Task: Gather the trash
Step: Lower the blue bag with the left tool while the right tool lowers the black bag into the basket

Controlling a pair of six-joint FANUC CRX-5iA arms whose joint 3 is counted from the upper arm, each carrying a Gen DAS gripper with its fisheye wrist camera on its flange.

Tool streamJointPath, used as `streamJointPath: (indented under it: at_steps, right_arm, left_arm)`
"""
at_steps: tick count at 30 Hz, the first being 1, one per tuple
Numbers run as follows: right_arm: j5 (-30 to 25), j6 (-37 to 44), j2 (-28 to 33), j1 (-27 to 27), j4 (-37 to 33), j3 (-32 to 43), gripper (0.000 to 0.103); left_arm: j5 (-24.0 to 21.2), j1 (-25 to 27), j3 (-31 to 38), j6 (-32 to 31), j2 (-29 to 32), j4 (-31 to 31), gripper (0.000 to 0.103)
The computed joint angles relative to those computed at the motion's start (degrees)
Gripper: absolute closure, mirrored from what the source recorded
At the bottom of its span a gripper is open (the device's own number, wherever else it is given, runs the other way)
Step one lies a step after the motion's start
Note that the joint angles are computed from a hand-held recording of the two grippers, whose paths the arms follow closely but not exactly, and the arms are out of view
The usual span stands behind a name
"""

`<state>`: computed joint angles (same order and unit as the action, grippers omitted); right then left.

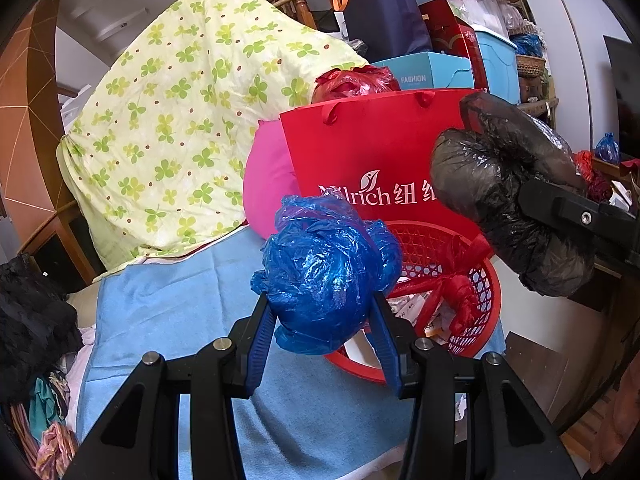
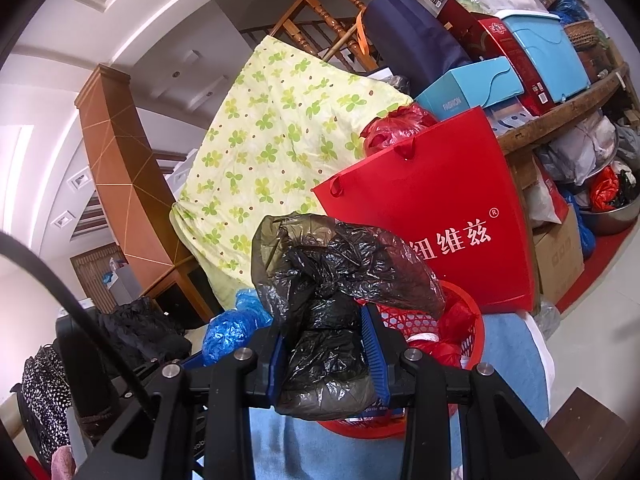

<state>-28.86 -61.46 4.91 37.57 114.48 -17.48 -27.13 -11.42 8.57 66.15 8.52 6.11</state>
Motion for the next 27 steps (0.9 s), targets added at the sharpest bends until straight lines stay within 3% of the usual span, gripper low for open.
streamJointPath:
  at_steps: [27]
  right_arm:
    - [0.22, -0.8, 1.74, 0.35, -1.6, 0.84, 0.065]
  left_arm:
    - [-2.05, -0.18, 3.03, -0.75, 2.92, -0.2, 0.054]
